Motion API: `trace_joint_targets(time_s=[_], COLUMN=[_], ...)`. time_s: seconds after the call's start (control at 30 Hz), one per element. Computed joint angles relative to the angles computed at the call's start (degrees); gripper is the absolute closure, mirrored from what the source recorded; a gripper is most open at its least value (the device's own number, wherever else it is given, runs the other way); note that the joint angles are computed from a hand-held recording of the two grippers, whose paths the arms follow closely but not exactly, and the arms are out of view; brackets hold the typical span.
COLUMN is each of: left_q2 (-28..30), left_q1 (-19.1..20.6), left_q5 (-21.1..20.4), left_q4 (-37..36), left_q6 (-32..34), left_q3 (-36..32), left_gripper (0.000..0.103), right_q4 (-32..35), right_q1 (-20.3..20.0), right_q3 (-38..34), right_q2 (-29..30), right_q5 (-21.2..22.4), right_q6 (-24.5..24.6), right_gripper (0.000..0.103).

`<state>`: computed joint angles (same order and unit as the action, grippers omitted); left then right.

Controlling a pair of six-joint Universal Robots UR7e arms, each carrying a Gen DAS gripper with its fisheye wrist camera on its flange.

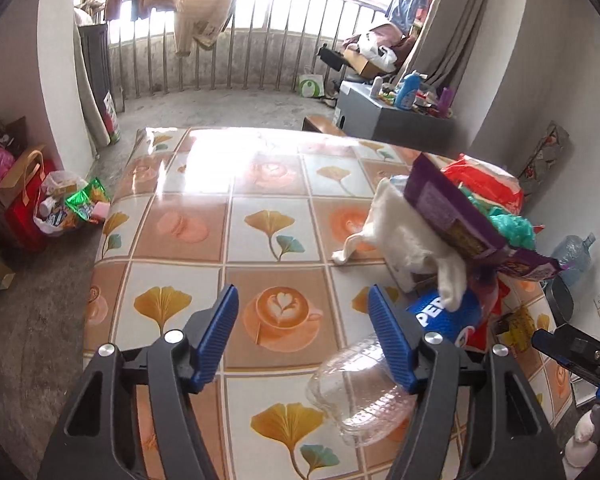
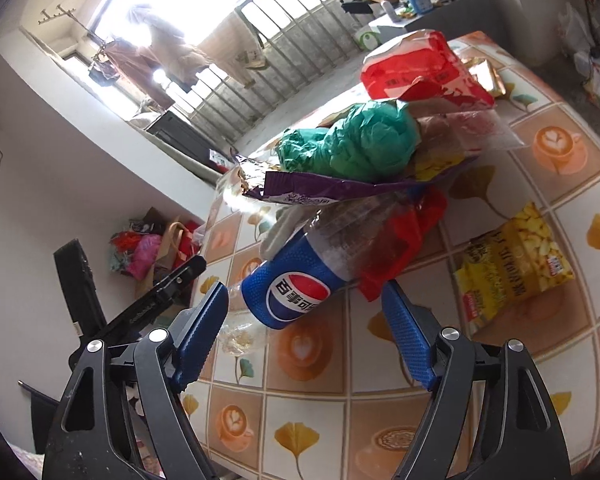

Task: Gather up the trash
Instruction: 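Grasp the blue-labelled Pepsi bottle around its label with the right tool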

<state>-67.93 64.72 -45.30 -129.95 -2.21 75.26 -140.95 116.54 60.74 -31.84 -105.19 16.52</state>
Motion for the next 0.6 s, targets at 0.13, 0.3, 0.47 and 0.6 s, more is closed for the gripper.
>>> trace_joint_targets(time_s=[0.13,0.3,0.47,0.6], left_q2=[0.63,-0.87,-1.84,-1.38], left_q1=[3.64,4.47,2.08,1.34], left_q5=[-11.43,-24.9,-22.85,-23.05], left_q4=[12.86,18.39,16.54,16.22], left_q6=[-5.17,-0.31,6.26,8.48], left_q3=[-4.38,-3.55,1.13,1.96], left_gripper=[0.047,0.048,0.048,0.054], right_q4=[2.68,4.97,8.06,11.51], right_q1=[-0.41,-1.2,-1.62,-2.0], right_q3=[-1.39,-2.13,-3.06,-4.53], right_q2=[0.62,0.77,0.98,1.33], right_q5=[1.57,2.7,2.11,0.73], right_q6=[2.37,5.24,7.42,7.95], right_gripper=[0.029,0.029,0.029,0.032])
